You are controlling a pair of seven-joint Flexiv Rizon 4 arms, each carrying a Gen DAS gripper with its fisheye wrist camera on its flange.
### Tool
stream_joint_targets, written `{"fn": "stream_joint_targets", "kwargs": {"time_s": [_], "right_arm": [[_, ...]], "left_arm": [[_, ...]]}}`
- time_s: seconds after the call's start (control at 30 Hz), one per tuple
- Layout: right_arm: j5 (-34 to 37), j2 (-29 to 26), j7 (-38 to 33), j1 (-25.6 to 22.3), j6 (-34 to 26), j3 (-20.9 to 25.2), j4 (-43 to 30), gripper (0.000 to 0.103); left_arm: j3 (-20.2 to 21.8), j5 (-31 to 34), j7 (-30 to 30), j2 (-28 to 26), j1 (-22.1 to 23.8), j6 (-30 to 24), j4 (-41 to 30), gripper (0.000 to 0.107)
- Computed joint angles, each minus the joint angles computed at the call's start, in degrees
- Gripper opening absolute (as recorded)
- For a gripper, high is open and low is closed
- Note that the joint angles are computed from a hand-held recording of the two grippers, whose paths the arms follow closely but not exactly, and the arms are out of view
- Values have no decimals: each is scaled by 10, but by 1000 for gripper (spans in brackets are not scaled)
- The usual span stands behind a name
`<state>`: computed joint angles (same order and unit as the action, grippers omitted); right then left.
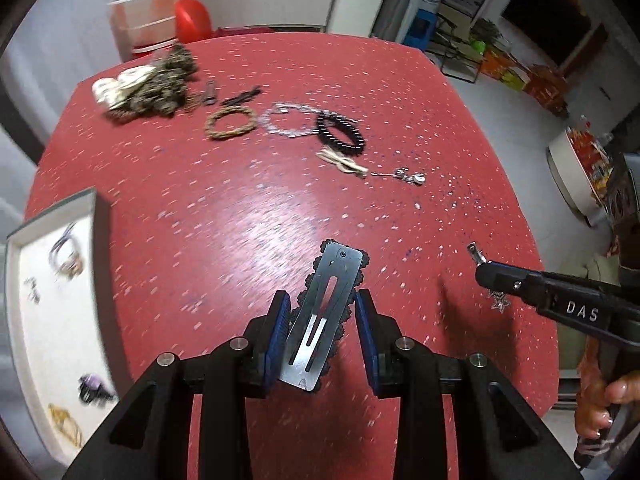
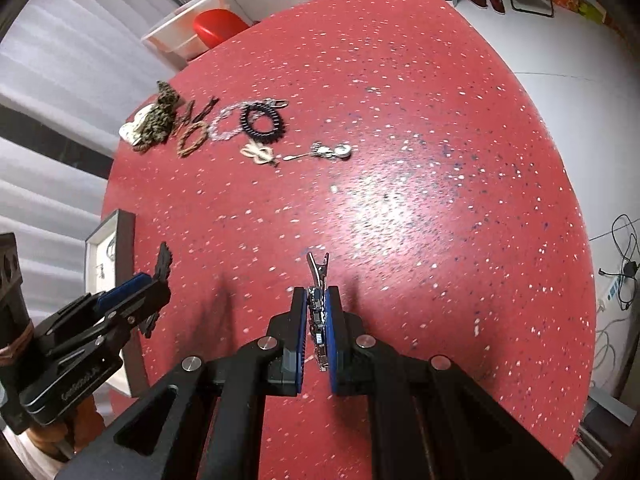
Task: Organize jewelry
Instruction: 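Lift both held items and carry them toward the white tray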
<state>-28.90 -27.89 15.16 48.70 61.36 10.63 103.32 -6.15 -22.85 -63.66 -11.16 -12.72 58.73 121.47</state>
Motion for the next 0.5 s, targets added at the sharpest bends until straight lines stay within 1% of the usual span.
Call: {"fn": "stream_joint_targets", "kwargs": {"time_s": [0.3,0.5], "right_arm": [[25,-20,-55,12,-61,19,-81,9],[46,-59,-114,25,-95,22,-165,9]], "left_arm": [[34,6,-19,70,22,-24,41,35],[57,9,-28,102,45,-30,61,35]]}}
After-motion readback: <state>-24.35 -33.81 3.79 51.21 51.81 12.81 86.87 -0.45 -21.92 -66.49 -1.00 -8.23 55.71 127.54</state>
